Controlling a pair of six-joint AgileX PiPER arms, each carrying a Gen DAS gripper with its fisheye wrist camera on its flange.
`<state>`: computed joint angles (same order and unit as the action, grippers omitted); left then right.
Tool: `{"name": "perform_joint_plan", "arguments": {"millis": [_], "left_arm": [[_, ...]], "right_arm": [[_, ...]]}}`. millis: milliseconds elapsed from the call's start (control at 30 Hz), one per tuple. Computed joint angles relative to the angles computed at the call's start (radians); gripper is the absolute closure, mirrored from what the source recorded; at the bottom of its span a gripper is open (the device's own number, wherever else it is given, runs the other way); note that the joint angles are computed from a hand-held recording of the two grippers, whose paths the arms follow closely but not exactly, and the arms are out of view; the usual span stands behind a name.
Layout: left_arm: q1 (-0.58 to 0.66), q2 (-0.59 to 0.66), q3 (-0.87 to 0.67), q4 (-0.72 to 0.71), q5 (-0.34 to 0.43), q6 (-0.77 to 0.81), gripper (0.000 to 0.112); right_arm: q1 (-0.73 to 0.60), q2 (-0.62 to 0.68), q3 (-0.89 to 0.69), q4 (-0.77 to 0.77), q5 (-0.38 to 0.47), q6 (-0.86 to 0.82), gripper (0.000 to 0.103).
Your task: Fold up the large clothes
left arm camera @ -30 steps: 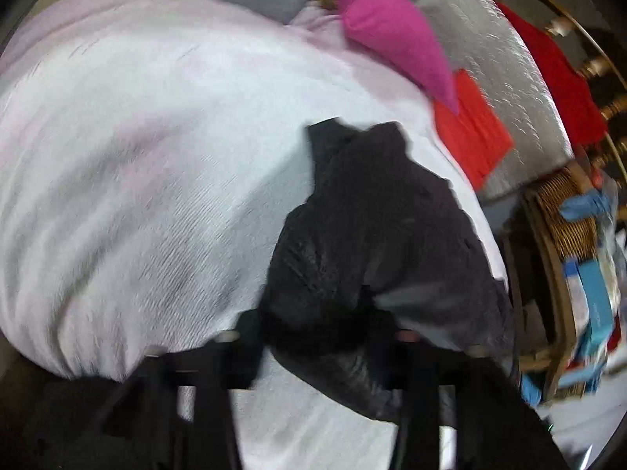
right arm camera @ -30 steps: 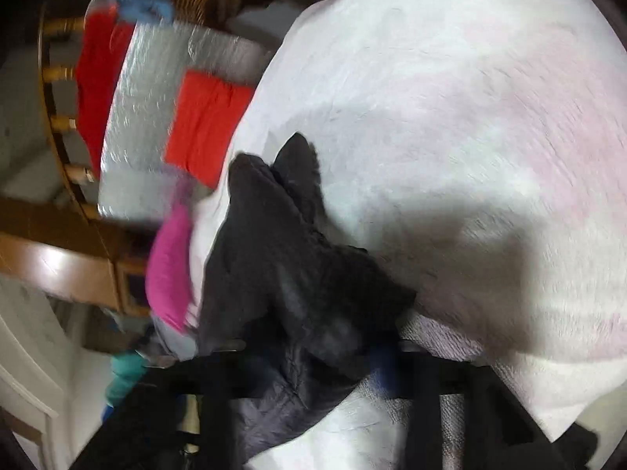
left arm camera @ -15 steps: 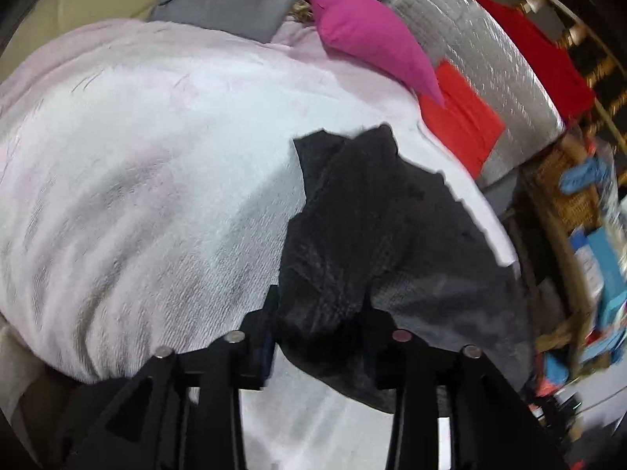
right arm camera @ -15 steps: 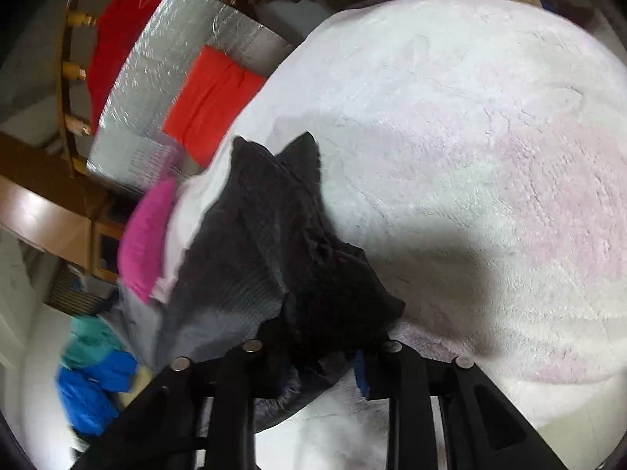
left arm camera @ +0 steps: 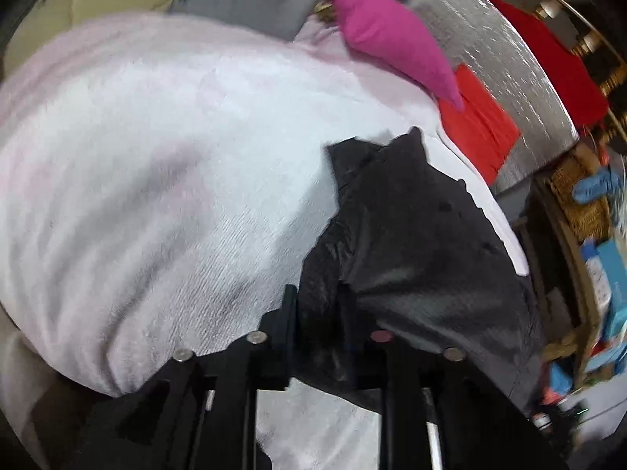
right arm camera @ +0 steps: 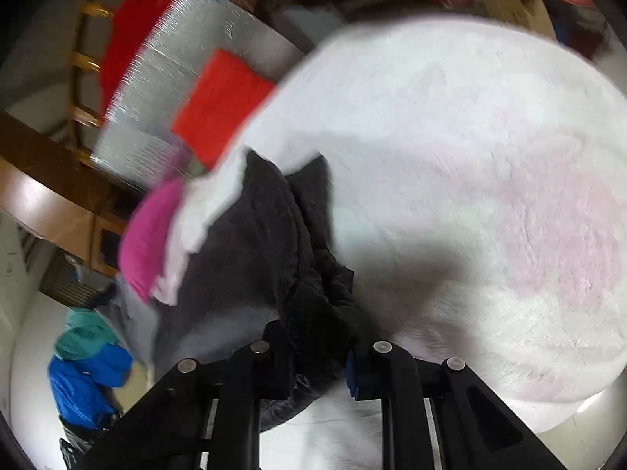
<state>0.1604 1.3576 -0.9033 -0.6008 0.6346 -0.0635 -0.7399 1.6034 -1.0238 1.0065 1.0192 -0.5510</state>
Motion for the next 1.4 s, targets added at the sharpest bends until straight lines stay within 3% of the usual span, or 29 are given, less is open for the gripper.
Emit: {"name": "perform_joint_plan", "arguments": {"millis": [33, 67, 167, 333, 400, 600, 700, 833, 1033, 1100, 1233, 1400], "left_arm": [[0.015, -0.005, 0.015, -0.034, 0.000, 0.024, 0.074], [0.033, -0.024, 0.020, -0.046, 0.013, 0.039, 0.072], [0.068, -0.069, -0.010, -0.029, 0.075, 0.051, 0.060], [-0.043, -0.069, -0.165, 0.262, 0.066, -0.156, 0.052], [-0.120, 0.004, -0.253, 0.355, 0.058, -0.207, 0.052], [-0.317, 0.263, -0.489, 0.699, 0.151, -0.464, 0.051], [-0.315, 0.312, -0.483, 0.719, 0.173, -0.494, 0.050], [-0.297, 0.300, -0.435, 0.697, 0.128, -0.487, 0.042], [-0.294, 0.303, -0.441, 0.684, 0.130, -0.472, 0.041], [-0.301, 0.305, -0.444, 0.696, 0.130, -0.484, 0.041], [-0.299, 0.310, -0.456, 0.684, 0.145, -0.482, 0.041], [-0.327, 0.276, -0.453, 0.737, 0.176, -0.506, 0.041]], "right_arm": [[-0.040, 0.017, 0.015, 0.065, 0.043, -0.039, 0.064], [-0.064, 0.012, 0.026, 0.090, 0.068, -0.062, 0.056], [-0.088, -0.079, 0.029, 0.026, 0.041, -0.062, 0.034], [-0.064, -0.191, -0.060, -0.034, 0.024, -0.029, 0.034], [0.017, -0.184, -0.137, -0.062, 0.020, -0.005, 0.033], [0.323, -0.078, -0.285, -0.303, -0.152, 0.145, 0.027], [0.405, 0.033, -0.329, -0.493, -0.197, 0.267, 0.027], [0.404, 0.038, -0.285, -0.476, -0.232, 0.233, 0.027], [0.381, -0.033, -0.277, -0.410, -0.234, 0.206, 0.027], [0.391, -0.014, -0.292, -0.429, -0.245, 0.216, 0.019], [0.388, 0.107, -0.361, -0.481, -0.182, 0.296, 0.018], [0.367, -0.001, -0.308, -0.433, -0.188, 0.266, 0.018]]}}
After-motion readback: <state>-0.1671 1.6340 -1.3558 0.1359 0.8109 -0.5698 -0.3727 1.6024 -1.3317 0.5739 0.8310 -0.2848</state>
